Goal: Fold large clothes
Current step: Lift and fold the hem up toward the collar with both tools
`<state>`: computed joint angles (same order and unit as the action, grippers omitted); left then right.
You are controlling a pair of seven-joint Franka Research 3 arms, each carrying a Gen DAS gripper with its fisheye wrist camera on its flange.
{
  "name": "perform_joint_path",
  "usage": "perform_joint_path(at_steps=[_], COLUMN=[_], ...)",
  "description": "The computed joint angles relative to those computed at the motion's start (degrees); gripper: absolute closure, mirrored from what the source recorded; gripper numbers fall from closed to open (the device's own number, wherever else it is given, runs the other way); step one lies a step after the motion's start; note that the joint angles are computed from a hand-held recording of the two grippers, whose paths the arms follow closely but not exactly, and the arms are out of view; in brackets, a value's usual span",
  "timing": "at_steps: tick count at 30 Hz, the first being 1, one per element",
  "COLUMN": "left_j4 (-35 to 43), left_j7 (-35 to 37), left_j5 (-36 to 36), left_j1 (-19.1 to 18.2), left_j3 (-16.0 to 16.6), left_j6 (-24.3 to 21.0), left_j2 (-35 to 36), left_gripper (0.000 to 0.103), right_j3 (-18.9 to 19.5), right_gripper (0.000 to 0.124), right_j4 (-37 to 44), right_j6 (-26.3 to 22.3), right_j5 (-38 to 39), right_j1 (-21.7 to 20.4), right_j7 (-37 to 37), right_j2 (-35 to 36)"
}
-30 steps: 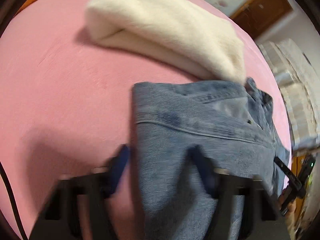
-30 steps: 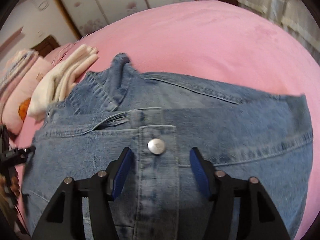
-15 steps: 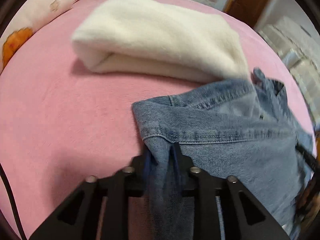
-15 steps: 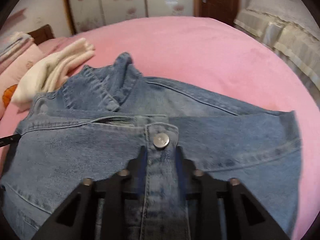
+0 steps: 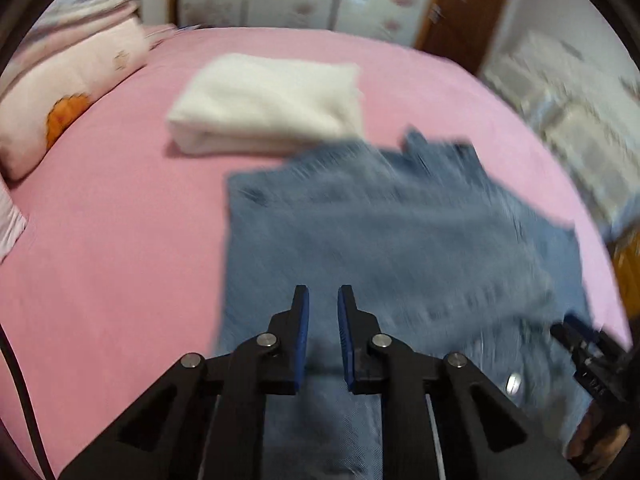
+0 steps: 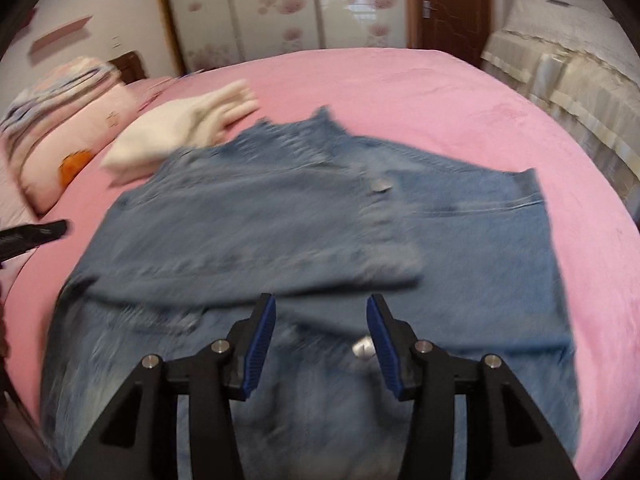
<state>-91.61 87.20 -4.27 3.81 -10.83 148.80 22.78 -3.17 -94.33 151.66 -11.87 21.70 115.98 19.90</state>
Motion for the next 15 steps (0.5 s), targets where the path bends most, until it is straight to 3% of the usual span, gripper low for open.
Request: perform_joint_path(at_steps=[2, 4, 5, 7, 10, 12, 15], left_j4=[-3.6, -4.1, -2.4, 0.0, -2.0, -3.2, -4.6], left_j7=[-0.7, -6.4, -11.1, -12.5, -7.7, -6.5, -6.3], left_j5=[1.4, 7.4, 12.1, 10.1, 3.3, 6.2, 9.5], left_j1=[-1.2, -4.5, -6.4, -4.3, 0.7, -0.3, -1.5], left_j3=[0.2, 3.5, 5.6, 4.7, 0.7, 1.7, 2.7], left_j6=[2.0, 2.1, -0.1, -4.1, -1.7, -0.3, 1.2], left_j2=[-1.2, -0.5, 0.8, 3.1, 3.0, 2.5, 1.8], left_gripper=[0.091, 0.092, 0.092, 0.092, 0.091, 0.091, 0.091], right_j3=[-0.1, -0.2, 0.0, -0.4, -3.6, -2.8, -7.2], right_gripper=[0.076, 0.076, 0.076, 0.076, 0.078, 0.084, 0.084], right_j4=[-2.7, -2.6, -2.0, -1.3, -0.2, -3.5, -6.9], right_j6=[1.7, 1.8, 1.6, 1.7, -2.7, -1.3, -5.3], right_j5=[-2.5, -5.4, -5.5, -6.4, -10.7, -7.5, -17.7], right_j1=[1.6, 3.3, 3.3, 3.7, 4.8, 1.7, 2.9], right_j7=[0.7, 1.3, 0.9, 0.7, 4.7, 4.4, 12.3], right_j2=[-1.5, -1.0, -0.3, 0.9, 2.3, 0.5, -2.8])
